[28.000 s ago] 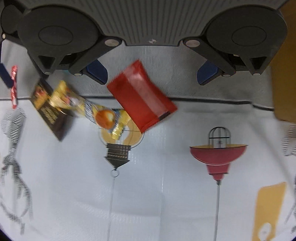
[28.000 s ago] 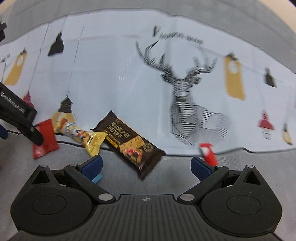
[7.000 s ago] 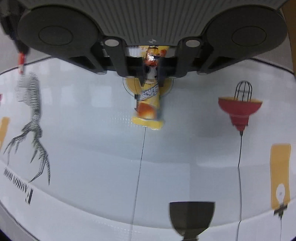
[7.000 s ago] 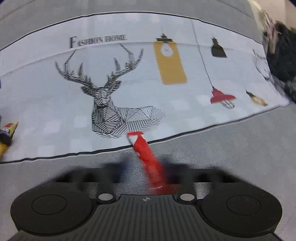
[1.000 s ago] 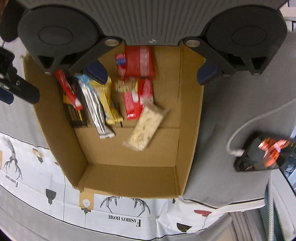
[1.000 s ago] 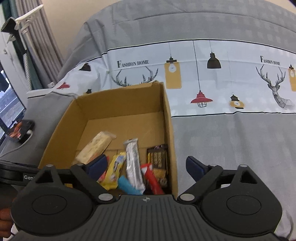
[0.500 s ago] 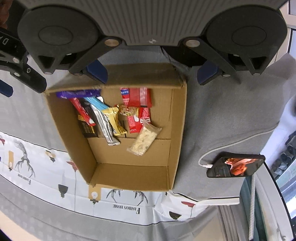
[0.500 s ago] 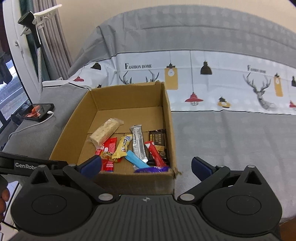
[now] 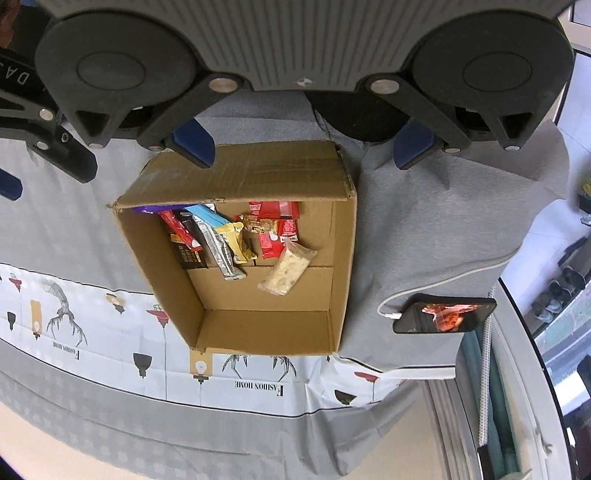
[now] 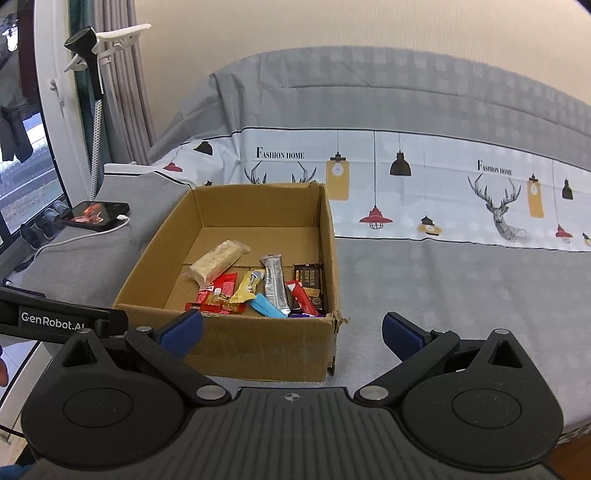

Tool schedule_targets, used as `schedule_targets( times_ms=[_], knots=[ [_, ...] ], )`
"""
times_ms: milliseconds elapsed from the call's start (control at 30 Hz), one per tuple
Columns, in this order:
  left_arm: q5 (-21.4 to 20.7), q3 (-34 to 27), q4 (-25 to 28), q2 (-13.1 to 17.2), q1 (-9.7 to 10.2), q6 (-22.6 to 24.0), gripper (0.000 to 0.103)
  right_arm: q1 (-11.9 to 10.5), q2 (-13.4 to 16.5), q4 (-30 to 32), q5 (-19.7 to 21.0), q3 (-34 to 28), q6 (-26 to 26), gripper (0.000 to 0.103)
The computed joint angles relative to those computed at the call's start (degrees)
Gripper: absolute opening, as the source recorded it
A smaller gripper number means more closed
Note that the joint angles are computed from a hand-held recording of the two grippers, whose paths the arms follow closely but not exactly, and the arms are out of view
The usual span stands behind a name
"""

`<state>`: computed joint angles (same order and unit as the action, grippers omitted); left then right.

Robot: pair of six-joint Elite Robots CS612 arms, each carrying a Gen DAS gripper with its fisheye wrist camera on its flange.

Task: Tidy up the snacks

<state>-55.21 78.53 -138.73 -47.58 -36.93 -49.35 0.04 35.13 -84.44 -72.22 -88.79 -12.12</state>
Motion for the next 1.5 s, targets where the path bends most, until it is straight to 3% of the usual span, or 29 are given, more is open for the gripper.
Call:
schedule_targets(
  times_ms=[267, 433, 700, 1033, 1167, 1300, 1500],
  knots=[
    [1.1, 1.4, -0.3, -0.9, -0.86, -0.3, 0.103, -0.4, 0.9, -0.7, 0.9, -2.3, -0.3, 0.102],
    [0.4, 1.4, 2.1, -1.2, -0.99, -1.5, 0.103, -0.7, 1.3, -0.9, 1.4, -3.2, 0.0, 0.102],
    [2.8, 0.2, 7.6, -1.1, -1.75, -1.8, 0.103, -0.9, 1.7, -1.4, 2.0, -4.3, 0.3, 0.102],
    [4.1, 0.4, 8.5, -1.2, -1.94, -3.3, 0.103, -1.1, 1.8, -1.5, 2.6, -4.5, 0.4, 0.102],
    [4.5, 1.1, 6.2, -1.5, -2.03, -2.2, 0.103, -1.1, 1.8, -1.1, 2.6, -4.6, 0.2, 0.102],
    [2.3, 2.0, 2.5, -1.8, -1.78, -1.2, 0.103, -1.1, 1.7, -1.0, 2.4, -4.5, 0.4, 0.102],
    [4.0, 1.4, 4.8, -1.5, -1.95, -2.6, 0.103, -1.0, 1.7, -0.9, 2.2, -4.5, 0.5, 0.102]
  ],
)
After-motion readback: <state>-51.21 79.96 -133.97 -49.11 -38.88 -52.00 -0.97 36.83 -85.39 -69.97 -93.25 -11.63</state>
